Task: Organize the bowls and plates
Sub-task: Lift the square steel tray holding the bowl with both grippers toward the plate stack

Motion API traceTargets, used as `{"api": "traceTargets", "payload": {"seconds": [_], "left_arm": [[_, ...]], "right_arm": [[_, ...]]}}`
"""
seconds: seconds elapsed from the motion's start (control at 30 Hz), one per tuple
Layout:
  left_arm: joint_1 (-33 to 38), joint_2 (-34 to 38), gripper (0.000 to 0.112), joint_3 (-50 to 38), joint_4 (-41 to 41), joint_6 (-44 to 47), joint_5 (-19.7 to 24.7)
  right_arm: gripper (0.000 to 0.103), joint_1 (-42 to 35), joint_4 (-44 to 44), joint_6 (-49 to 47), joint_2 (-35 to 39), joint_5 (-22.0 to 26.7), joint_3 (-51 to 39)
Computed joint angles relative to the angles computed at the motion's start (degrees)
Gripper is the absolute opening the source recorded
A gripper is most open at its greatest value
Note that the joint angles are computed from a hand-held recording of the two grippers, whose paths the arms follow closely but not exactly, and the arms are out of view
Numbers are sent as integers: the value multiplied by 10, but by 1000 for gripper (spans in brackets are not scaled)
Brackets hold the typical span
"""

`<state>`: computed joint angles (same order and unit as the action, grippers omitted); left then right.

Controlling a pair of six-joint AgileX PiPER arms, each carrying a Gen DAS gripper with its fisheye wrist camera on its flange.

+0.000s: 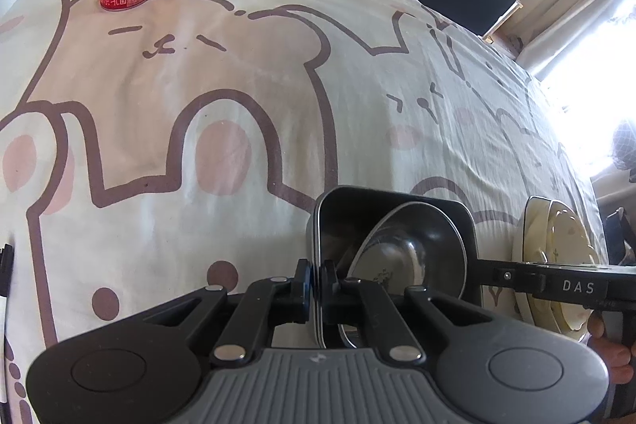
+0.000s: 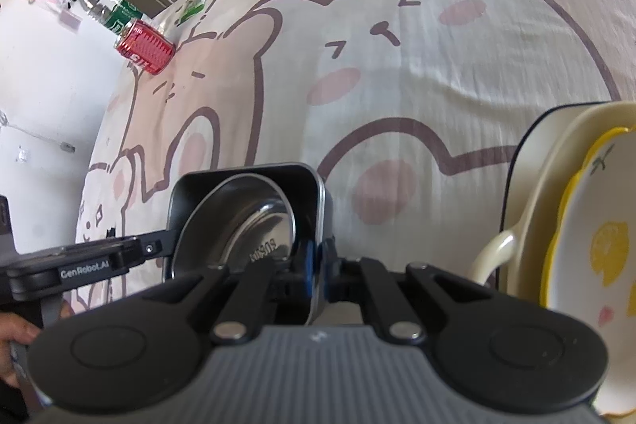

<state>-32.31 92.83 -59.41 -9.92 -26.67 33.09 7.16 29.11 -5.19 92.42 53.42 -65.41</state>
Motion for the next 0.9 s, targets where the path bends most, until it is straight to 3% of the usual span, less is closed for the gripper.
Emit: {"api": "traceTargets", "payload": {"seconds": [0.4, 0.9], "left_arm": [[-6, -31, 5, 14, 19, -39, -16], [9, -22, 5, 30, -53, 36, -15]], "right_arm": [[4, -33, 42, -30, -4, 19, -9], [5, -25, 20, -22, 6, 26, -8]]}}
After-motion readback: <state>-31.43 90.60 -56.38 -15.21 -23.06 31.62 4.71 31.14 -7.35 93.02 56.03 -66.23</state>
